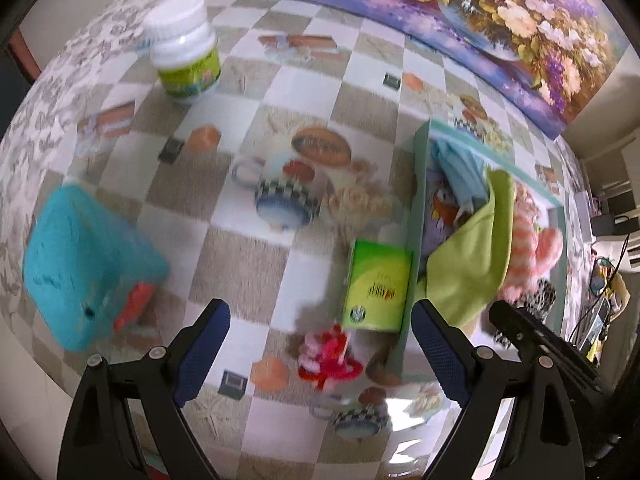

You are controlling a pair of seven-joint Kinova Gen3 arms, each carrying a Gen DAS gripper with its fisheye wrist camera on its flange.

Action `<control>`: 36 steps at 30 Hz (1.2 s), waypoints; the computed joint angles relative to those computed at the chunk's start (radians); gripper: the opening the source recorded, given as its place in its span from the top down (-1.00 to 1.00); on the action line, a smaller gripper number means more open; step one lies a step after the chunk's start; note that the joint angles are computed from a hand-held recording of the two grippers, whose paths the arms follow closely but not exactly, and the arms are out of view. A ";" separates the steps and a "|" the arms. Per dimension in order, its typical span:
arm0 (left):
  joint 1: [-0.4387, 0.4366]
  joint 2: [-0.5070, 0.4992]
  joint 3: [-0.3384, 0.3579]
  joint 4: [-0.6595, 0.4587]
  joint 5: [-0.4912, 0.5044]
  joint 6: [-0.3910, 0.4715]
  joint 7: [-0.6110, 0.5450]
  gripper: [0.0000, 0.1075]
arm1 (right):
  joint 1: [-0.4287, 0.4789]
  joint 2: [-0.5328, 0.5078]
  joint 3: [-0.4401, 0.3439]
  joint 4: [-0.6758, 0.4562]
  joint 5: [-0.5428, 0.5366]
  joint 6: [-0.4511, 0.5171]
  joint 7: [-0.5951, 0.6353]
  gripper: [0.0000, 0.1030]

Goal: Organize soft objects
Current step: 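Grasp the red plush toy beside the tray with the left gripper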

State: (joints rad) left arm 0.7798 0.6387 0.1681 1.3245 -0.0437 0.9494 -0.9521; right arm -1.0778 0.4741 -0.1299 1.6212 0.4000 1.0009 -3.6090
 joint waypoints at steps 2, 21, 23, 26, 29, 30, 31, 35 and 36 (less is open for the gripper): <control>-0.004 -0.004 0.003 0.028 0.010 -0.007 0.003 -0.72 | -0.017 0.003 -0.001 -0.011 0.000 0.018 -0.019 0.03; -0.087 0.051 0.060 0.087 0.142 -0.042 -0.093 0.42 | -0.052 0.012 -0.006 -0.024 0.012 0.034 -0.065 0.03; -0.090 0.045 0.060 0.095 0.151 -0.055 -0.108 0.42 | -0.053 0.010 -0.005 -0.023 0.018 0.033 -0.067 0.03; -0.081 0.040 0.049 0.085 0.153 -0.067 -0.104 0.43 | -0.057 0.006 -0.002 -0.016 0.034 0.018 -0.075 0.03; -0.076 0.022 0.031 0.083 0.143 -0.080 -0.087 0.43 | -0.059 0.007 0.000 -0.017 0.057 -0.003 -0.075 0.03; -0.074 0.018 0.027 0.085 0.137 -0.088 -0.083 0.43 | -0.057 0.012 -0.001 -0.023 0.062 -0.008 -0.065 0.03; -0.071 0.013 0.021 0.084 0.128 -0.093 -0.076 0.43 | -0.053 0.018 -0.002 -0.032 0.064 -0.011 -0.049 0.03; -0.071 0.003 0.000 0.064 0.102 -0.104 -0.044 0.43 | -0.044 0.036 0.002 -0.055 0.068 -0.031 0.003 0.03; -0.068 0.003 -0.007 0.056 0.091 -0.101 -0.032 0.43 | -0.041 0.039 0.003 -0.058 0.069 -0.042 0.017 0.03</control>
State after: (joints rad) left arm 0.7118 0.6421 0.1608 1.3808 0.0474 0.8488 -0.9840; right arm -1.1192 0.5135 -0.1267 1.5628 0.4687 0.9588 -3.5919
